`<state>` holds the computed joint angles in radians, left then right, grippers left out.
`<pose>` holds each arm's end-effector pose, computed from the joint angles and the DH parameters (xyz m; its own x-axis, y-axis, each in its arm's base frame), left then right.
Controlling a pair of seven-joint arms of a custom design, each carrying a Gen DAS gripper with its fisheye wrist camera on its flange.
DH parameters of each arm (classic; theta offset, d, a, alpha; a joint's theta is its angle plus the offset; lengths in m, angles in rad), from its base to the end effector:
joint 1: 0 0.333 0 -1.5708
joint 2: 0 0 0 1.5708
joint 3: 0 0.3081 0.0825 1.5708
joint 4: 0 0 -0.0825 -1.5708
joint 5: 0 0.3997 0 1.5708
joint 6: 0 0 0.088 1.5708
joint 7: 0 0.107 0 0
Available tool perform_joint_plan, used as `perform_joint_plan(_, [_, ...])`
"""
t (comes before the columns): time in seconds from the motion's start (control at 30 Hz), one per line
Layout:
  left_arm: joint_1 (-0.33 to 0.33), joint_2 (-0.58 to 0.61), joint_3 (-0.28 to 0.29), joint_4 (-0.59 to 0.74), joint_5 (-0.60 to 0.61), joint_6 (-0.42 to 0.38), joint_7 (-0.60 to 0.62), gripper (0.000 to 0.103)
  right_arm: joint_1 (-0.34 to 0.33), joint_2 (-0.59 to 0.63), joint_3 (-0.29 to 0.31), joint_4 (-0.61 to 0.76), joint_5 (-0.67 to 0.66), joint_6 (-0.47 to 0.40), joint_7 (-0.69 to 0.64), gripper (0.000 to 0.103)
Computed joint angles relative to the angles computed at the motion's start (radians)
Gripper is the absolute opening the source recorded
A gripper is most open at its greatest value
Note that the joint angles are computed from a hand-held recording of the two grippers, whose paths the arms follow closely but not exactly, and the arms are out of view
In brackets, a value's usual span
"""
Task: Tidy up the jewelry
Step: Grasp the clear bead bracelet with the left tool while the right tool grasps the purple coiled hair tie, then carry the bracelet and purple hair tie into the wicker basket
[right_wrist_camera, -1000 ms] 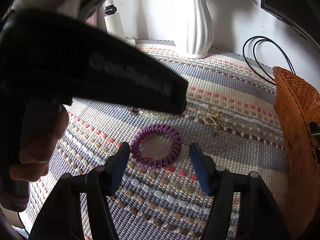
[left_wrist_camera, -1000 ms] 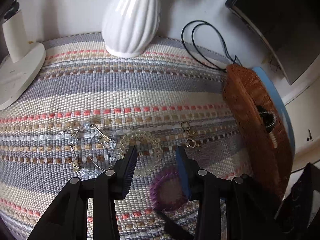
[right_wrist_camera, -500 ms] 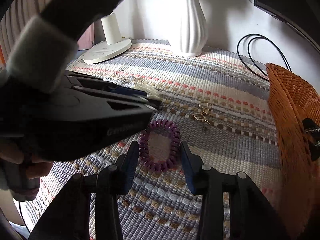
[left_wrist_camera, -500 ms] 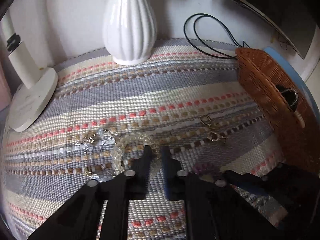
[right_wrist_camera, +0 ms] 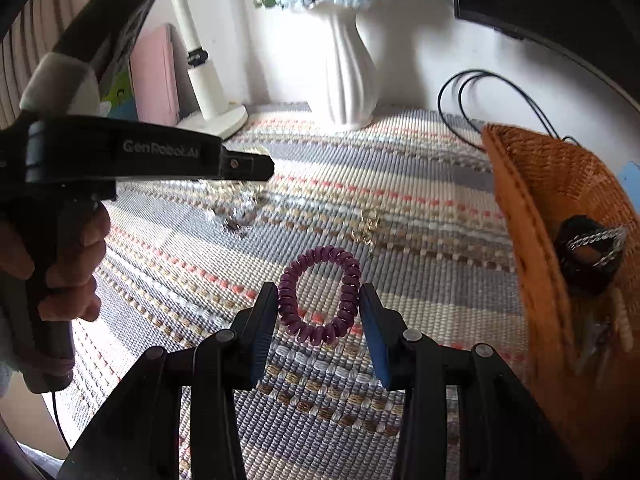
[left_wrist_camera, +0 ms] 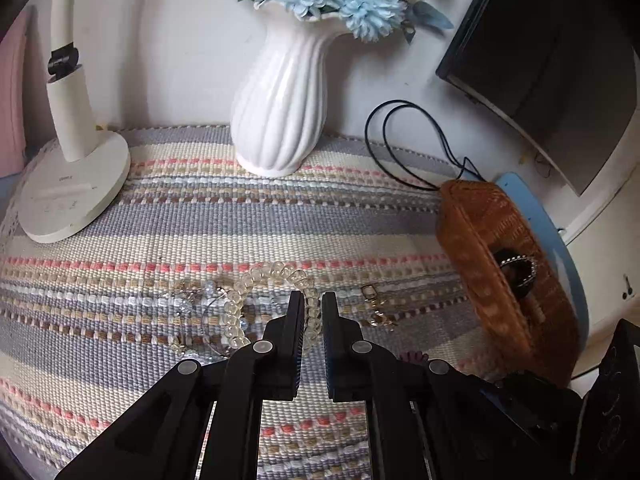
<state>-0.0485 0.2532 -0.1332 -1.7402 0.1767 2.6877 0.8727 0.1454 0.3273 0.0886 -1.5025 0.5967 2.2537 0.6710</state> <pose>0.6801 -0.1222 0.4971 0.2783 -0.9093 0.3095 -0.7133 -0.4114 -0.5674 0.6890 0.1712 0.5201 0.7662 -0.6313 -0.1199 -0.5509 -0.5493 -0.6283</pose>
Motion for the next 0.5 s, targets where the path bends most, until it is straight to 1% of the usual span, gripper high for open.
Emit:
perform_joint_plan(0.1, [-0.003, 0.007, -0.009, 0.022, -0.004, 0.014, 0.019, 0.009, -0.014, -0.023, 0.004, -0.01, 0.045, 0.021, -0.015, 0.045])
perform_joint_plan(0.2, [-0.007, 0.042, -0.021, 0.084, -0.012, 0.022, 0.057, 0.009, -0.029, -0.002, 0.0, 0.041, 0.077, 0.014, 0.013, 0.045])
perform_joint_plan(0.27, [-0.011, 0.071, -0.028, 0.136, -0.022, 0.031, 0.078, 0.009, -0.04, 0.018, -0.007, 0.083, 0.093, 0.022, 0.057, 0.045])
perform_joint_plan(0.37, [-0.016, 0.123, -0.049, 0.23, -0.043, 0.034, 0.132, 0.009, -0.056, 0.054, -0.02, 0.151, 0.089, 0.055, 0.139, 0.045])
perform_joint_plan(0.43, [-0.022, 0.161, -0.069, 0.298, -0.06, 0.026, 0.186, 0.009, -0.068, 0.086, -0.032, 0.204, 0.069, 0.086, 0.204, 0.045])
perform_joint_plan(0.5, [-0.03, 0.204, -0.094, 0.368, -0.082, 0.007, 0.25, 0.009, -0.08, 0.135, -0.043, 0.277, 0.033, 0.093, 0.269, 0.045])
